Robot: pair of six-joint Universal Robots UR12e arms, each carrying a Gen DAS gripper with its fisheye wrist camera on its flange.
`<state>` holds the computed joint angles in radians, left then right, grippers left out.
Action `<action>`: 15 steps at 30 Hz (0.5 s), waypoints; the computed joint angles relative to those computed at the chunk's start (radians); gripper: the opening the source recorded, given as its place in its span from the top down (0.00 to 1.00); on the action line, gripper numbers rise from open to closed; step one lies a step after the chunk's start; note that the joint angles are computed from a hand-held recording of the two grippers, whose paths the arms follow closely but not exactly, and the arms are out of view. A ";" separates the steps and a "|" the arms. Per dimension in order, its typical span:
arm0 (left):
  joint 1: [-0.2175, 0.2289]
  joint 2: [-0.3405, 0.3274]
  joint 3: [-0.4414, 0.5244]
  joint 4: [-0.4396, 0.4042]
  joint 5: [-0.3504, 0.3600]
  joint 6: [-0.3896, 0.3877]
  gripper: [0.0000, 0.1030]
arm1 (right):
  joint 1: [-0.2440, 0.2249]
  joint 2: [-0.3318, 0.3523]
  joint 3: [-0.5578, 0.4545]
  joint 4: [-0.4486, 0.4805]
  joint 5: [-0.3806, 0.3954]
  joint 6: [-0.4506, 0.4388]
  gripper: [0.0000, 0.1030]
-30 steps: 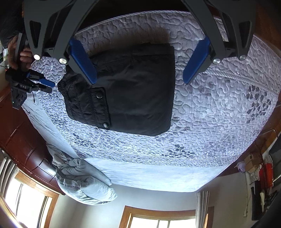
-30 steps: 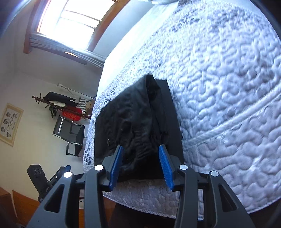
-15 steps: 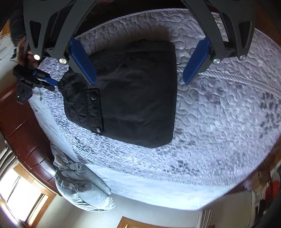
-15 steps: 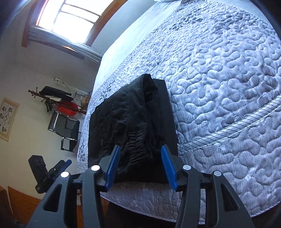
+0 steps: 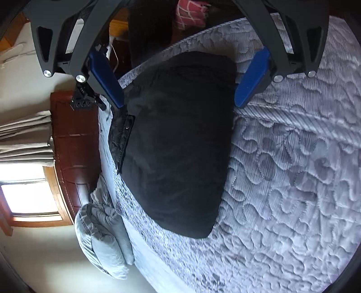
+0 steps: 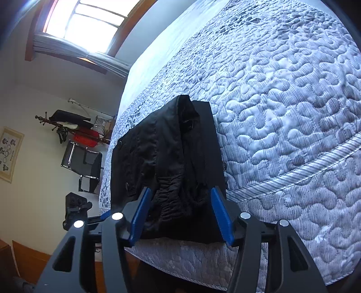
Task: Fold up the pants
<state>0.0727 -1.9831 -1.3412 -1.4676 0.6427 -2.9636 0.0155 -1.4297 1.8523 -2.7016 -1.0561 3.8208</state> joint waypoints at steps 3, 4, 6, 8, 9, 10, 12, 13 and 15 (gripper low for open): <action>-0.002 -0.043 0.052 -0.104 -0.011 0.073 0.05 | -0.004 0.002 -0.003 0.004 0.001 -0.008 0.44; -0.003 -0.055 0.068 -0.133 -0.010 0.097 0.05 | -0.005 0.002 -0.003 0.005 0.002 -0.008 0.44; -0.008 -0.082 0.102 -0.193 -0.004 0.154 0.05 | -0.008 0.004 -0.002 0.004 0.010 -0.009 0.43; -0.012 -0.116 0.142 -0.278 -0.017 0.219 0.05 | -0.013 0.008 -0.002 0.003 0.023 -0.015 0.43; -0.014 -0.136 0.163 -0.328 -0.028 0.248 0.05 | -0.014 0.009 -0.001 0.006 0.028 -0.020 0.42; -0.015 -0.151 0.180 -0.367 -0.037 0.272 0.05 | -0.016 0.012 -0.002 0.009 0.032 -0.023 0.42; -0.019 -0.174 0.210 -0.432 -0.049 0.333 0.05 | -0.020 0.017 -0.002 0.014 0.042 -0.026 0.42; -0.021 -0.180 0.217 -0.449 -0.055 0.351 0.05 | -0.021 0.019 -0.002 0.015 0.042 -0.021 0.42; -0.022 -0.190 0.237 -0.493 -0.076 0.395 0.05 | -0.026 0.025 -0.001 0.013 0.048 -0.011 0.42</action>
<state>0.0507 -2.1730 -1.1042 -1.9609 0.5669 -2.5683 -0.0101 -1.4050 1.8508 -2.6881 -1.0080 3.8100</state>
